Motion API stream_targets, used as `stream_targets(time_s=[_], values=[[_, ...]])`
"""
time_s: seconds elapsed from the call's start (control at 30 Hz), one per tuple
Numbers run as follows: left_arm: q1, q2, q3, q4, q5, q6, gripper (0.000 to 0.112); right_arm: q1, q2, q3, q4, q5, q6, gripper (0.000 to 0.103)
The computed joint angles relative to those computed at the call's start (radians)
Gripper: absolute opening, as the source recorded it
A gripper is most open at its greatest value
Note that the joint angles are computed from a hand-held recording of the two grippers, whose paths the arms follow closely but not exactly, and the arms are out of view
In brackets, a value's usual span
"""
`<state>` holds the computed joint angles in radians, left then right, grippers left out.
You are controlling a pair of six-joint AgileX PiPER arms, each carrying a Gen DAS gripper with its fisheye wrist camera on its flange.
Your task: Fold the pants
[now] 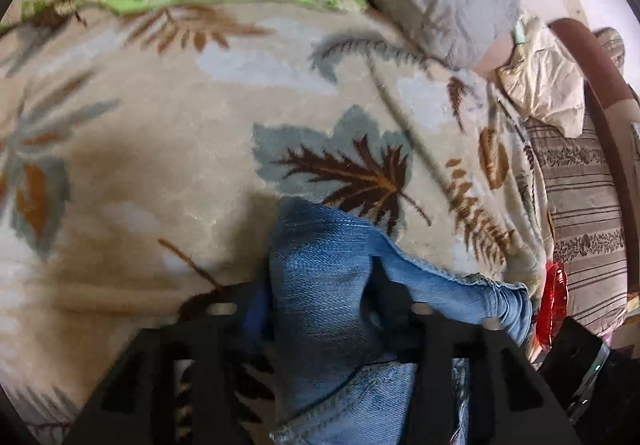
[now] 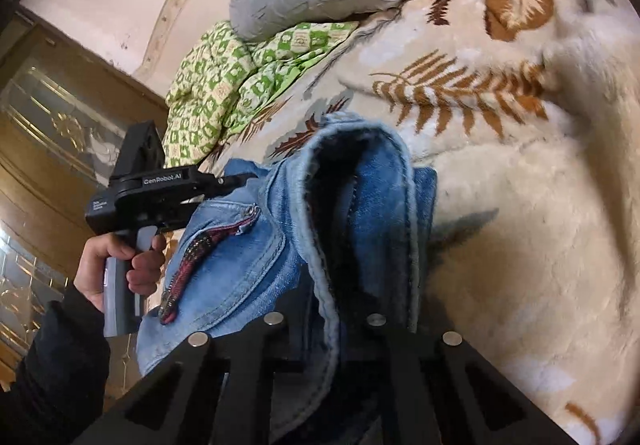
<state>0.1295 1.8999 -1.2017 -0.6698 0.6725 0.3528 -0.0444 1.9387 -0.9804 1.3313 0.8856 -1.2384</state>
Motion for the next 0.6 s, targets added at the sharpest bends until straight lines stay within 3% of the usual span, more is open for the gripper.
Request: stream_targets(time_s=[0.03,0.07,0.13,0.2,0.3,0.6], values=[[0.005,-0.035,0.030,-0.009,-0.019,0.002,0.081,-0.010,-0.008,-0.010,-0.029,0.018,0.035,0.027],[0.018,-0.071,0.063,-0.051,-0.028,0.035,0.094,-0.020,-0.024,-0.024,-0.069,0.041,0.085,0.056],[0.080,-0.147,0.133,-0.193,0.016,0.172,0.097,-0.044,-0.072,-0.014,-0.096,0.072,0.110,0.103],[0.115,-0.188,0.166,-0.224,0.073,0.220,0.100,-0.078,-0.172,0.056,-0.056,0.044,0.051,0.103],[0.150,-0.249,0.230,-0.214,0.129,0.262,0.102,-0.121,-0.191,0.045,-0.127,0.097,0.100,0.103],[0.168,-0.260,0.423,-0.330,0.153,0.453,0.102,-0.160,0.006,-0.038,-0.159,0.284,0.232,0.103]])
